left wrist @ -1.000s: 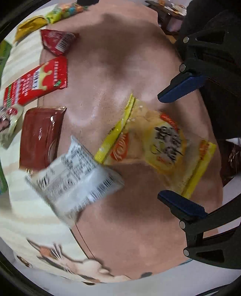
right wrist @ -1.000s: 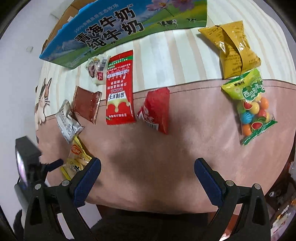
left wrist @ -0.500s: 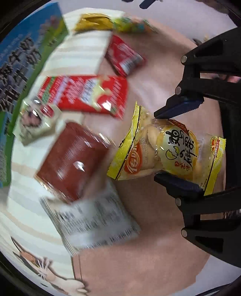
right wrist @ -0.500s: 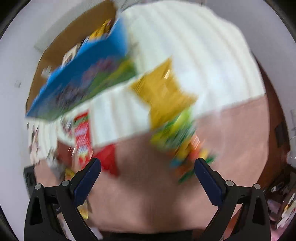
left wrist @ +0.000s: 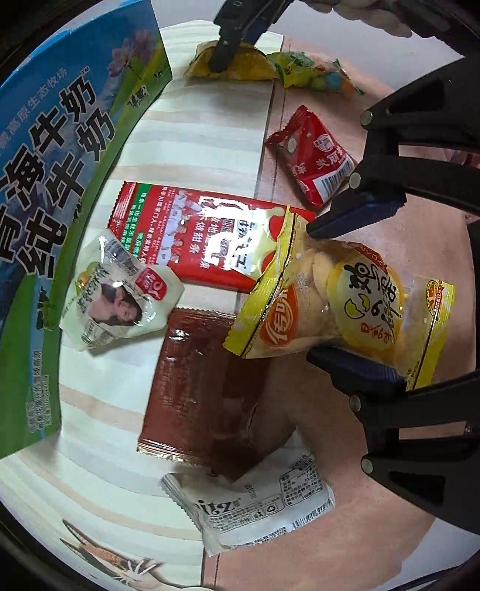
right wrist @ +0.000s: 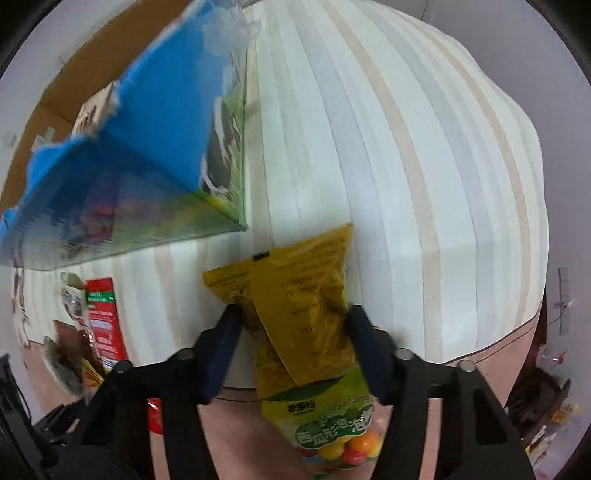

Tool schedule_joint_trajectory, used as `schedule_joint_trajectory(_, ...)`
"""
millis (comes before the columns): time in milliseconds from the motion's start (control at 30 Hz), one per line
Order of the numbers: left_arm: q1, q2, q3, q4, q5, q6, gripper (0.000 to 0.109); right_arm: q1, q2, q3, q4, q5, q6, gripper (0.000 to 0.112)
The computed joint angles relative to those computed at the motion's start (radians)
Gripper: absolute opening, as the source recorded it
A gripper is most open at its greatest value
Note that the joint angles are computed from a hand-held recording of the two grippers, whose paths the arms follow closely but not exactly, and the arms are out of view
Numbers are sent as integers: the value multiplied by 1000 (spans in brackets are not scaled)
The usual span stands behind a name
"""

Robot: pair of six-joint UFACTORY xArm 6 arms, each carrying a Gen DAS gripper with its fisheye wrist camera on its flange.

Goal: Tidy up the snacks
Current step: 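Grasp the yellow egg-biscuit bag with left tool while right grasps yellow pillow pack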

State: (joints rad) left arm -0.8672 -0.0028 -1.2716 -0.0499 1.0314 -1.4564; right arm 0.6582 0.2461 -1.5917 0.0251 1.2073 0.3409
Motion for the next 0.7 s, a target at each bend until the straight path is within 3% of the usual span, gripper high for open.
schedule_joint_trajectory(67,8,-101,122,-18,-50,2,61,2,-12,-12,25,-3,-4,44)
schedule_joint_trajectory(200,-4,-192,274,-81,-188,5,63,11,-64,4,84,-7,-29,44)
schedule_joint_trajectory(267,-6,-213,308,-97,-216,18,63,21,-119,50,128,-9,-48,44)
schedule_joint_trajectory(500,-38,-244,334,-129,-195,67,63,79,-340,353,269,2,-32,44)
schedule_joint_trajectory(600,-53,-242,327,-124,-177,91,64,107,-363,448,269,-14,-4,44)
schedule_joint_trajectory(700,-67,-191,269,-138,-136,152,67,114,-344,486,285,-20,7,53)
